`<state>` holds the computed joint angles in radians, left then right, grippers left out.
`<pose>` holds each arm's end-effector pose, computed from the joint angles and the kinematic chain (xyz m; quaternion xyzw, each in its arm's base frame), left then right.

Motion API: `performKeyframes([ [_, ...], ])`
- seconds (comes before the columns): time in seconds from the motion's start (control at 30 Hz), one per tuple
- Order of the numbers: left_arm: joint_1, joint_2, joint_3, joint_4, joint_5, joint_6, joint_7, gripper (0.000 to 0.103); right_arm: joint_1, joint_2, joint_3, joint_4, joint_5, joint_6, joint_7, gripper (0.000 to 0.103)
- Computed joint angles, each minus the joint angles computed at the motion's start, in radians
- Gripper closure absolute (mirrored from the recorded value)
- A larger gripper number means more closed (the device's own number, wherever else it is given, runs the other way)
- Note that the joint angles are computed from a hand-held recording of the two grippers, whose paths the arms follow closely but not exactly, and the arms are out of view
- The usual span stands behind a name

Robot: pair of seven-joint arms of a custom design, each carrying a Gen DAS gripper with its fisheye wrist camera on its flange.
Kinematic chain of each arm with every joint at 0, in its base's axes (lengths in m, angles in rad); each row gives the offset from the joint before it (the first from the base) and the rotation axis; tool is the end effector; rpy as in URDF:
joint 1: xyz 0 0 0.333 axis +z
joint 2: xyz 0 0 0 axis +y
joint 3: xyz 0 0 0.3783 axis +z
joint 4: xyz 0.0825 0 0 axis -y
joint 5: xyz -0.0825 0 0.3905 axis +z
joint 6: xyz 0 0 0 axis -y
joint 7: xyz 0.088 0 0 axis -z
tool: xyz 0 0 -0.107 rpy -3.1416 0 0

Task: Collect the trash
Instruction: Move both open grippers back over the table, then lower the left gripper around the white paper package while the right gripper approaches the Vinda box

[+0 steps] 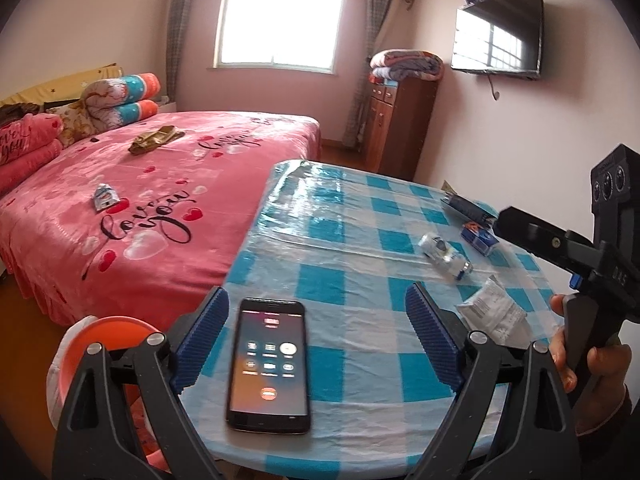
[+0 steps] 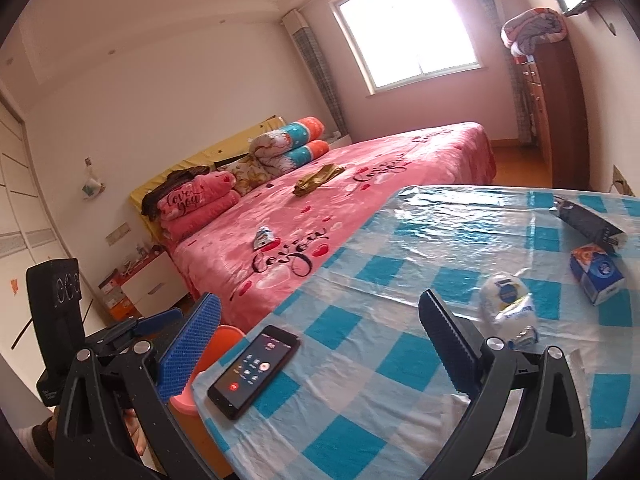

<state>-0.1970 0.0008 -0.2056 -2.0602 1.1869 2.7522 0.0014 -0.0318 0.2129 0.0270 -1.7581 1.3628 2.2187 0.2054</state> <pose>0.5282 -0.2660 0.5513 -0.6809 0.5629 -0.3500 0.3115 0.6740 0.0266 0.5508 -0.7317 0.3946 -0.0399 0.5543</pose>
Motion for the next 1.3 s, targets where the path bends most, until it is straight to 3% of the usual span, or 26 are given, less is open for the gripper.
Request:
performKeyframes([
  [0.3,-0.034,0.069,0.000,0.057,-0.102,0.035,0.116,0.013,-0.031,0.041,-0.011,0.044,-0.012,0.017,0.086,0.005],
  [0.6,-0.085,0.142,0.015,0.120,-0.177,0.055,0.240,0.013,-0.052,0.060,-0.003,0.054,-0.033,0.108,0.082,0.005],
  [0.93,-0.131,0.220,0.026,0.193,-0.325,0.068,0.437,0.013,-0.098,0.109,-0.001,0.104,-0.050,0.142,0.118,0.005],
  [1.3,-0.146,0.339,-0.032,0.318,-0.612,0.055,0.854,0.013,-0.177,0.232,0.007,0.235,-0.130,0.169,0.294,0.005],
])
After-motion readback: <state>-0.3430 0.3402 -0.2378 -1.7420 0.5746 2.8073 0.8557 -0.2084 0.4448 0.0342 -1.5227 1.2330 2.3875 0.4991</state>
